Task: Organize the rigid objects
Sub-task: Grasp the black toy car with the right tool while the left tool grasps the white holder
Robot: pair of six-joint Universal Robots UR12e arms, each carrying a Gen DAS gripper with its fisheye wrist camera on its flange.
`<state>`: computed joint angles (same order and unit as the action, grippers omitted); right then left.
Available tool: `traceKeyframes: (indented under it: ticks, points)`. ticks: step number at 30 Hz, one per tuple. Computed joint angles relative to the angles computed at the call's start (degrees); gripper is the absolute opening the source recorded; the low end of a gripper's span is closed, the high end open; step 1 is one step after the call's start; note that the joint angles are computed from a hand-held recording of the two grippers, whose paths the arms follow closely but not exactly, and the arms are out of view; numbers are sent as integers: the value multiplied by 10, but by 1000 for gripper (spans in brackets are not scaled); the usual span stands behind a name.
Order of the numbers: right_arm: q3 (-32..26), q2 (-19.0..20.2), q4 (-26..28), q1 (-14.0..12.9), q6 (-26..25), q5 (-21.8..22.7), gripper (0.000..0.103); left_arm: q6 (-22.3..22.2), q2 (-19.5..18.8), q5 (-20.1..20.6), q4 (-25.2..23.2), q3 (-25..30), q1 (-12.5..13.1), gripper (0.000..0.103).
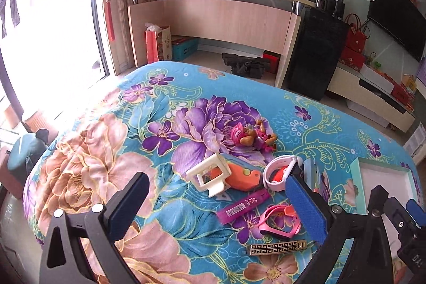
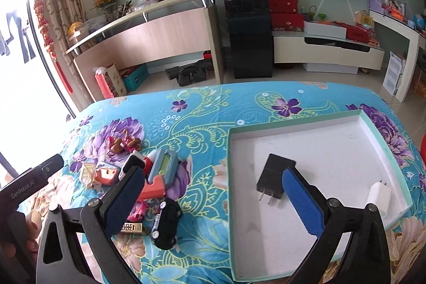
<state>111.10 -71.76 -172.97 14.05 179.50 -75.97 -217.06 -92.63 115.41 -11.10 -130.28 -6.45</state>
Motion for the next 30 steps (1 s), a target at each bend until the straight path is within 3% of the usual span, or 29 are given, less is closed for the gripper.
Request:
traceKeyframes:
  ticks: [8, 11, 12, 18, 25, 30]
  points:
    - [-15, 17, 64, 33, -59, -4, 101, -5, -10, -57, -50, -8, 32, 103]
    - [-20, 23, 88, 37, -68, 3, 85, -12, -14, -66, -54, -9, 40, 103]
    - [-22, 25, 95, 38, -71, 3, 80, -15, -15, -69, -51, -10, 43, 103]
    - [-26, 31, 116, 38, -63, 3, 70, -33, -27, -62, -33, -4, 53, 103]
    - [-33, 36, 140, 38, -59, -3, 59, -19, -48, -57, 14, 1, 54, 103]
    - [-37, 39, 156, 40, -64, -5, 54, -27, -56, -70, 31, -2, 60, 95]
